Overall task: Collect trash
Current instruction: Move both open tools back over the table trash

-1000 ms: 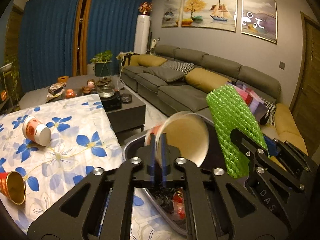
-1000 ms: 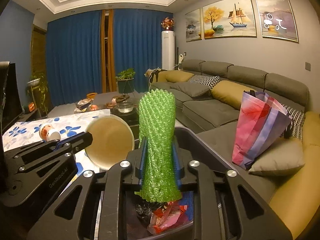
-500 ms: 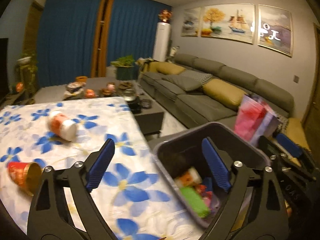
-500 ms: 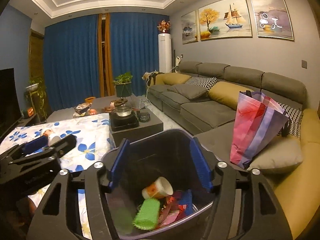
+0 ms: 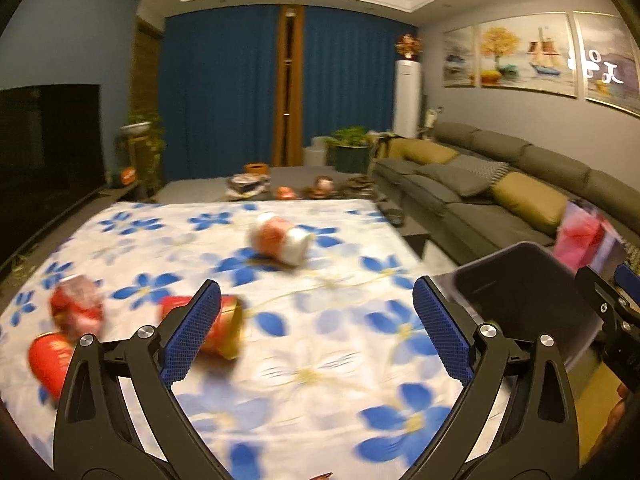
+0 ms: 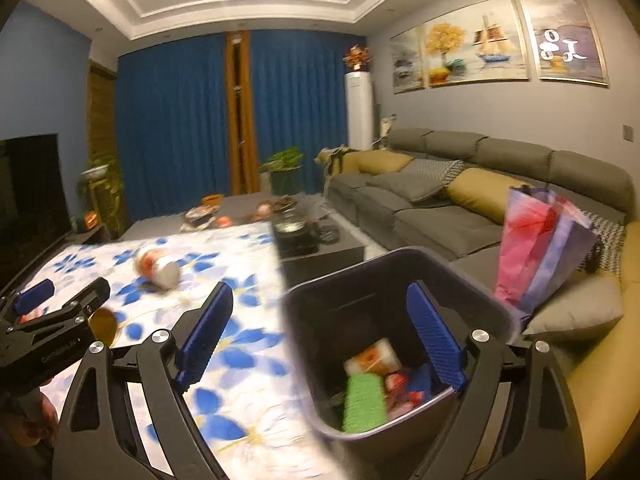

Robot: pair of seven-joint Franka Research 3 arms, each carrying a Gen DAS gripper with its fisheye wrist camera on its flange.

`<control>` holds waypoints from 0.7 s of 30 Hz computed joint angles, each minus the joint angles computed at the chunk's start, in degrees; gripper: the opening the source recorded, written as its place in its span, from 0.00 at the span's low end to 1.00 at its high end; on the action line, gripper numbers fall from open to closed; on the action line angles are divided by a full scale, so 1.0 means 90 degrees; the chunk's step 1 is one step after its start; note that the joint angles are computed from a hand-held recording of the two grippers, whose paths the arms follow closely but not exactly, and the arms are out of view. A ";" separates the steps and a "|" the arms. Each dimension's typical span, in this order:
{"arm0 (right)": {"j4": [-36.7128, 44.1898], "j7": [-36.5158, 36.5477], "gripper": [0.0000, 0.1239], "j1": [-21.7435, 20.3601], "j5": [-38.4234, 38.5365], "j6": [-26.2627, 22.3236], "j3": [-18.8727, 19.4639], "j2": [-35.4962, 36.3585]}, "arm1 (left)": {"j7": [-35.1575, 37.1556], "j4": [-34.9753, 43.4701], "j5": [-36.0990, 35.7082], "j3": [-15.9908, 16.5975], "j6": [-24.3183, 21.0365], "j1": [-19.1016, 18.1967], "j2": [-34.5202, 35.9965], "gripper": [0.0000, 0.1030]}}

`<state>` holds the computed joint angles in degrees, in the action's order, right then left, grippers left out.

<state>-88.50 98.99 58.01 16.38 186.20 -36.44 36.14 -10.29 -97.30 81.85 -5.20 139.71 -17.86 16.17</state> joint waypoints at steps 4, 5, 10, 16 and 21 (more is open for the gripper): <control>0.0146 -0.0201 0.69 -0.0038 -0.0186 -0.0028 0.0356 0.0009 | -0.0356 -0.0852 0.0067 -0.0050 -0.0555 0.0070 -0.0643 0.92; 0.0243 -0.0275 0.69 -0.0127 -0.0247 -0.0080 0.0560 0.0018 | -0.0448 -0.1103 0.0076 -0.0089 -0.0722 0.0115 -0.0831 0.92; 0.0784 -0.0419 0.69 -0.0555 -0.0670 -0.0459 0.1405 0.0164 | -0.0915 -0.2162 -0.0037 -0.0339 -0.1172 0.0495 -0.1676 0.92; 0.1638 -0.0390 0.69 -0.0921 -0.1239 -0.1035 0.2200 0.0582 | -0.1387 -0.3338 -0.0266 -0.0580 -0.1297 0.1042 -0.2687 0.92; 0.2829 -0.0324 0.69 -0.1157 -0.1660 -0.1737 0.2705 0.1251 | -0.1590 -0.3980 -0.0447 -0.0653 -0.1190 0.1439 -0.3268 0.92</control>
